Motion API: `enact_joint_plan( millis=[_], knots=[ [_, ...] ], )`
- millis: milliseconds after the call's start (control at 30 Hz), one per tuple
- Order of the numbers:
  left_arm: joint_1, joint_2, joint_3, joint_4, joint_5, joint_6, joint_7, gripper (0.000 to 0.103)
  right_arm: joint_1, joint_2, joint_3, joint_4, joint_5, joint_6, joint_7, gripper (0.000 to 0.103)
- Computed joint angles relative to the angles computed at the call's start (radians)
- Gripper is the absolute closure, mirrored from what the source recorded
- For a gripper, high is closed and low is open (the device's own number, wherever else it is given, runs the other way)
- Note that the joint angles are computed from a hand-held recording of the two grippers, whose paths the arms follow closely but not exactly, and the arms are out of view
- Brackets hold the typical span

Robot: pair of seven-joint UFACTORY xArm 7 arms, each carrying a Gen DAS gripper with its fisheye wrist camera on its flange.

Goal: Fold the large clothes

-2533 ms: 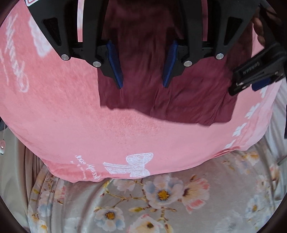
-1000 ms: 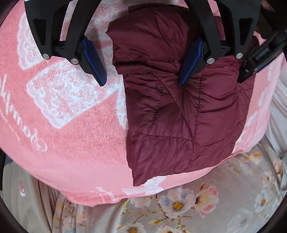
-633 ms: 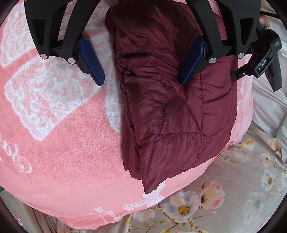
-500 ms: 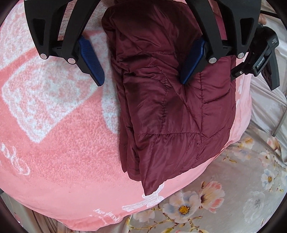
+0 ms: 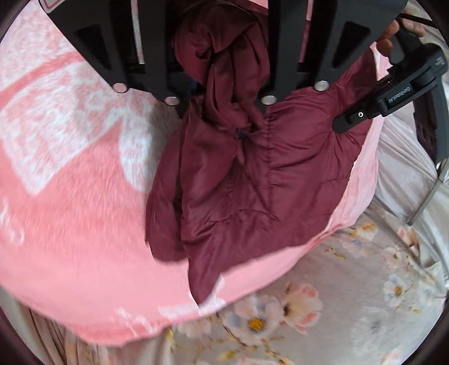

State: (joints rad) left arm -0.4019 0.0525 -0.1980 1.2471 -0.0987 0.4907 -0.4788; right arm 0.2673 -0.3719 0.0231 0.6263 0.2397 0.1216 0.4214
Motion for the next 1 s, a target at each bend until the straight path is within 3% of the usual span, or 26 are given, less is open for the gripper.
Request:
enact_joint_plan(
  millis=[367, 667, 767, 1000],
  knots=[
    [0.021, -0.232, 0.003, -0.079, 0.065, -0.168, 0.062, 0.069, -0.216, -0.178, 0.257, 0.087, -0.273, -0.040, 0.163, 0.085],
    [0.066, -0.296, 0.034, -0.038, 0.086, -0.339, 0.181, 0.069, -0.398, -0.101, 0.423, 0.330, -0.428, -0.130, 0.221, 0.085],
    [0.040, -0.289, 0.088, -0.024, 0.036, -0.406, 0.269, 0.069, -0.537, -0.078, 0.548, 0.411, -0.483, -0.156, 0.264, 0.085],
    [-0.066, -0.257, 0.245, 0.008, -0.167, -0.478, 0.524, 0.067, -0.948, -0.035, 0.933, 0.598, -0.584, -0.192, 0.373, 0.085]
  ],
)
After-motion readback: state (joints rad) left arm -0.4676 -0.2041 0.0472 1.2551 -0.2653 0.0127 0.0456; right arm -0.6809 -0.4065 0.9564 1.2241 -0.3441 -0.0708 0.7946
